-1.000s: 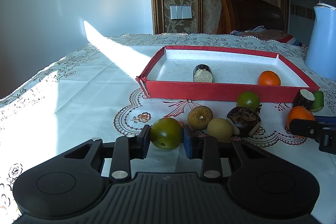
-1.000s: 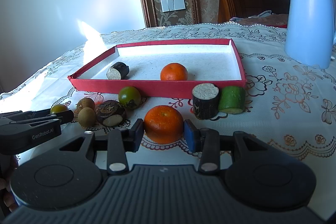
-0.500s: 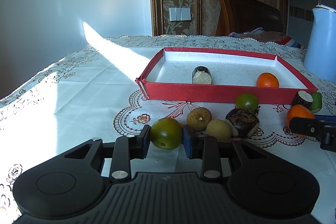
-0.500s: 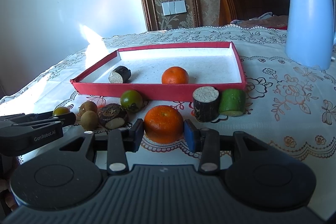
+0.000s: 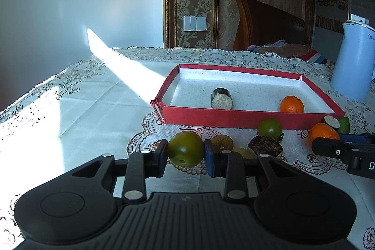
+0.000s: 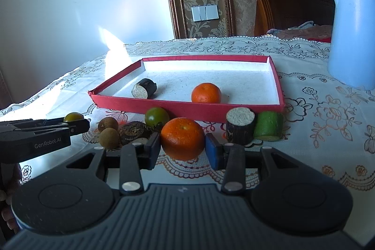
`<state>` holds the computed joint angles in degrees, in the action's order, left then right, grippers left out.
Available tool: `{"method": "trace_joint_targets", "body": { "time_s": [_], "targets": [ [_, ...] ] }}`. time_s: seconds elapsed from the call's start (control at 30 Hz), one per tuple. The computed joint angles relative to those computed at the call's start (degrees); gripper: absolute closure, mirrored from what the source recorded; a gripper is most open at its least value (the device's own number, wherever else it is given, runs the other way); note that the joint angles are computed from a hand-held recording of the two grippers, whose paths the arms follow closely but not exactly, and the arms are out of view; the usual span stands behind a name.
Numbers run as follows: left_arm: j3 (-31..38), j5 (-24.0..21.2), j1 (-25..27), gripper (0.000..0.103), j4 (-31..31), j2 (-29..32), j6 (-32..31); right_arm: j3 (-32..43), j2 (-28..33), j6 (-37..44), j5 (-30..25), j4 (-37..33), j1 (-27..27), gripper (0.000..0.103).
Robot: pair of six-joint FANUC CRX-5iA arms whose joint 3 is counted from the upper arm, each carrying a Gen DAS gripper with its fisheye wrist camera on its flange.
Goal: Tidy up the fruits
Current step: 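Carry the green lime with the left tool while the right tool carries the orange over the red tray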
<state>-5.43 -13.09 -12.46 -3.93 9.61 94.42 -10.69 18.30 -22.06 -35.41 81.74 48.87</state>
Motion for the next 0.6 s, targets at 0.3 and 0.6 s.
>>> {"method": "trace_joint_targets", "body": {
  "time_s": [0.3,0.6],
  "targets": [
    [4.48,0.74,0.35,0.072,1.83,2.08,-2.58,6.33,2.62,7.31,0.93,-1.04,-1.68,0.064],
    [11.59,-1.94,-1.19,0.071,8.41,8.27,-10.25,12.3,6.9,14.24,-1.22,-5.68,-2.84,0.064]
  ]
}}
